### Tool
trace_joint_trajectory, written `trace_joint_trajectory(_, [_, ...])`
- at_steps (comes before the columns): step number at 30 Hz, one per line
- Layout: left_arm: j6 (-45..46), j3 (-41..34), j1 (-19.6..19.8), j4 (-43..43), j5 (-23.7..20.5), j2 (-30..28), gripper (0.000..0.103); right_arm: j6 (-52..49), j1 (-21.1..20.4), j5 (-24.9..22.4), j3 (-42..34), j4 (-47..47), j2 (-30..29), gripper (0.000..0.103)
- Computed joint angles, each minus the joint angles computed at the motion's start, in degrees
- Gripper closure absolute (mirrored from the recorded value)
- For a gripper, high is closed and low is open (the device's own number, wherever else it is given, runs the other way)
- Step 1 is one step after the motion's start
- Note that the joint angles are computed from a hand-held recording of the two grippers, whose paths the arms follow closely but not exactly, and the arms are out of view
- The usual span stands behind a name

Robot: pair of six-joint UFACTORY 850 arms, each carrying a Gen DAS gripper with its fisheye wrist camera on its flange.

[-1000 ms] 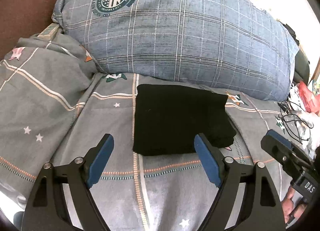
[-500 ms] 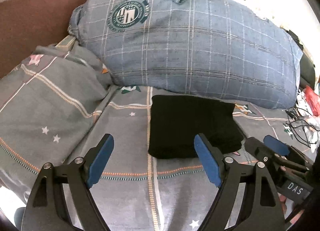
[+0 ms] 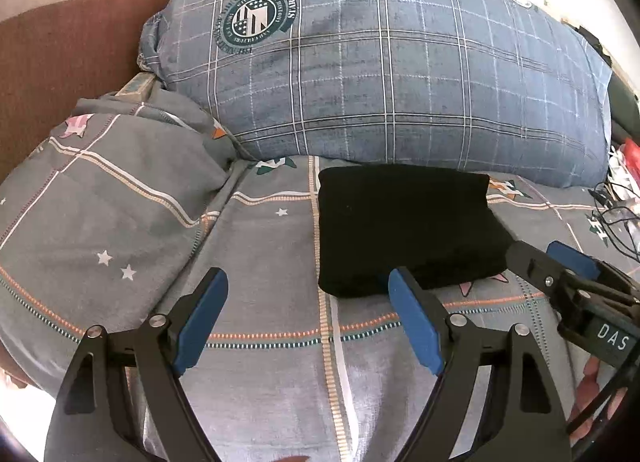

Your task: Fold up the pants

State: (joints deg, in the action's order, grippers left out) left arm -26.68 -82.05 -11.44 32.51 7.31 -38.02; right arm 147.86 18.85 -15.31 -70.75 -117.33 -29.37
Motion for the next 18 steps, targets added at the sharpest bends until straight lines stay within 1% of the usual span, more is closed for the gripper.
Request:
trace_joint_trajectory(2, [1.96,0.18,0.02,-2.27,0.4,0.09,0.02,-0.33,-0.12,0.31,-0.08,0.25,-0.11,0.021])
trace_joint_trajectory(5, [-0.14,0.08,0.24,-1.05,0.91,0.04,0.02,-0.05,-0.17,0.33,-0.02,-0.01,-0.19,0.021])
trace_joint_trajectory(8, [0.6,-0.09,0.23,-1.95,1.07,0.0,0.02,-0.9,-0.27,0.57,-0.12,0.75,-0.3,0.021])
trace_joint_trajectory(12, [-2.01,-0.31,0.21,0.64,1.36,-0.07,0.02,-1.48,-0.35,0.94,-0.29,1.17,-0.46,0.021])
trace_joint_trajectory(14, [0.28,-0.36,0.01,-1.46,1.37,-0.07,0.02,-3.04,-0.31,0.65,-0.27,2.37,-0.44,0.021])
trace_joint_trajectory(16, [-2.62,-0.54,-0.06,1.64,1.44,-0.12,0.02,-2.7,-0.43,0.74,-0.16,1.9,-0.37,0.021])
trace_joint_trajectory(18, [-3.63,-0.64,-0.2,2.57,1.38,-0.16,0.02,-2.57,-0.58,0.9,-0.08,1.97,-0.3,0.021])
